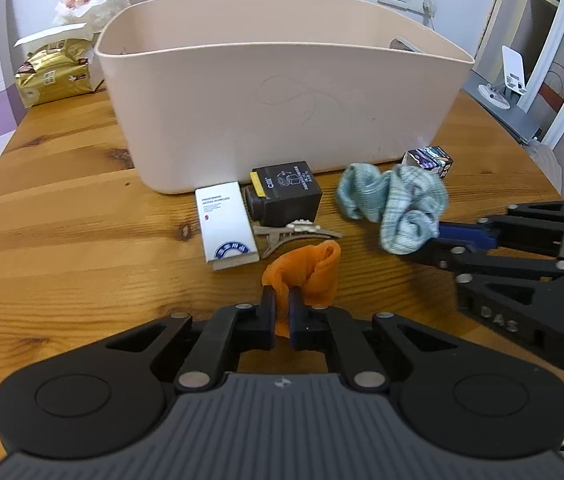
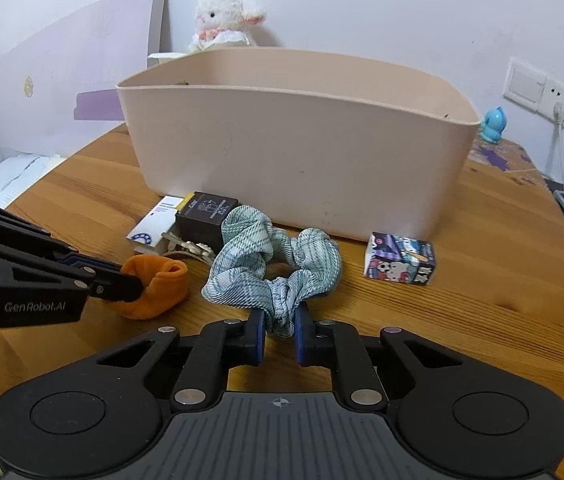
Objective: Organize objects
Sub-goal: 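Lift the orange cloth and plaid scrunchie and carry them over the bin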
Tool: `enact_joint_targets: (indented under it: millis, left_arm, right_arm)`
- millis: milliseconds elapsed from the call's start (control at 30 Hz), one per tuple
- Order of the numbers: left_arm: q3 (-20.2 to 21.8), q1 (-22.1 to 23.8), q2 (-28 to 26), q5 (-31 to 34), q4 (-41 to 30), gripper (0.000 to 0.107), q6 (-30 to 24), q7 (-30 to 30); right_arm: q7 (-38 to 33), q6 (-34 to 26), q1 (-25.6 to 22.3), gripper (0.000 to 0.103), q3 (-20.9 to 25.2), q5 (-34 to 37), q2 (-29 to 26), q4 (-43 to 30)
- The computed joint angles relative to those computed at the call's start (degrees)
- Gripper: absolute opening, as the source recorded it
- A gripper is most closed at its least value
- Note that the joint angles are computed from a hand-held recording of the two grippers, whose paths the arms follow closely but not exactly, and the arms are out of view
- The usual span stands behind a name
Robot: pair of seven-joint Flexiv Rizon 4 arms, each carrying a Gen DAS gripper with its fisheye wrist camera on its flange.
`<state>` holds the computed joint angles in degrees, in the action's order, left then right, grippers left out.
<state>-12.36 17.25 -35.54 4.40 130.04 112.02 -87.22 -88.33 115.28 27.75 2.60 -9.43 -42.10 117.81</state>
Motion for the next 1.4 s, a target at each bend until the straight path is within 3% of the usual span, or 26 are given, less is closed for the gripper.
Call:
enact_joint_targets:
  millis: [433,733,967,1167,1400]
  left_arm:
    - [2.67,0.59,6.59,2.81,5.74,0.007,6.7,-5.07]
    - [7.16,-2.36,10.74,2.68,5.1,0.007,10.45,-6.62]
    - [10.72,-6.89,9.63,-2.25,-0.47,0.007,9.47,-3.23]
    - [11.35,-9.05,5.43,-6.96,-7.8,0.007,6.21,0.05]
    - [14.81,-14.75,-0.76,-14.97,-15.09,0.007,0.64,5.01]
  right_arm:
    - [-3.94,9.1,4.54,0.013,-3.27,10.98,7.57,6.38]
    - [-6.72,10.6,4.05,0.013,-3.8,14.21,9.22,2.21]
    - [-7.18,8.11,2.05,0.013,-4.41,12.51,6.87,-4.8]
    - [-4.82,2.96,3.45,0.013,-6.3,12.32,3.44,-10.88]
    - [-0.84,-4.79,5.03,0.013,-8.96,8.95,-0.48,-16.5]
